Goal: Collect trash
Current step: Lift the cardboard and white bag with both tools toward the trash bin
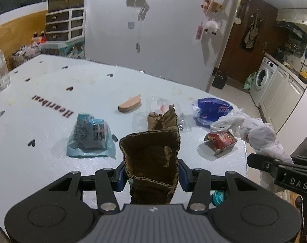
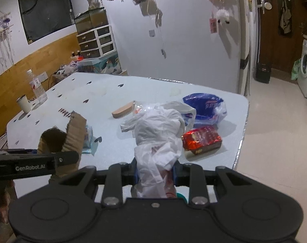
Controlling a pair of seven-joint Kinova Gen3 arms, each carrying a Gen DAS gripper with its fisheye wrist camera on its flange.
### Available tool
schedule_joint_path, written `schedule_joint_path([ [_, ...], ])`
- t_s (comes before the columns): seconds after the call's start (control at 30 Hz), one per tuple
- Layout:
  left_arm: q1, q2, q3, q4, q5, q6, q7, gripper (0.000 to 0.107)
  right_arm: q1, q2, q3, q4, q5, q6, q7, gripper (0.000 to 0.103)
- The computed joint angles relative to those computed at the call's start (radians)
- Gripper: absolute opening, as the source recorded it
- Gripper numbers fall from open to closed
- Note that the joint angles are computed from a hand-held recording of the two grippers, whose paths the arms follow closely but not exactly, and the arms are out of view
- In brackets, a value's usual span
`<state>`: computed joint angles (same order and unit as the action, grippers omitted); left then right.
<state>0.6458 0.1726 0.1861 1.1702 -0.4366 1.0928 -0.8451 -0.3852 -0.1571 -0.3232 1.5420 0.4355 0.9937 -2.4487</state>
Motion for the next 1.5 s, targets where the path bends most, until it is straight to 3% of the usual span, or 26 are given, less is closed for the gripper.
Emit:
schedule_joint_path([
  [0.5,-0.022,-0.057,0.048,0.052,0.074,-0.078,-0.107,0.05,0.039,-0.099,-0.136,0.023,0.102,0.186,-0.226,0.03],
  [0.7,-0.011,-0.036,0.065,0.033,0.145,-0.103,-0.185,0.05,0.084,-0.154,-0.197,0.038,0.115,0.279,-0.302,0.03],
  [0.9,0.046,0.016,0.071,-0.022,0.173,-0.103,-0.229,0.05,0.148,-0.229,-0.207,0.071,0.07,0.332,-0.319,0.03],
  [1.17,0.169,0.131,0.046,-0.162,0.17,-0.049,-0.247,0.05,0.231,-0.345,-0.128,0.141,-0.022,0.339,-0.239,0.03],
  [1.5,0.313,0.355,-0.02,-0.477,0.212,0.115,-0.272,0.05,0.287,-0.456,0.091,0.244,-0.131,0.311,-0.054,0.03],
])
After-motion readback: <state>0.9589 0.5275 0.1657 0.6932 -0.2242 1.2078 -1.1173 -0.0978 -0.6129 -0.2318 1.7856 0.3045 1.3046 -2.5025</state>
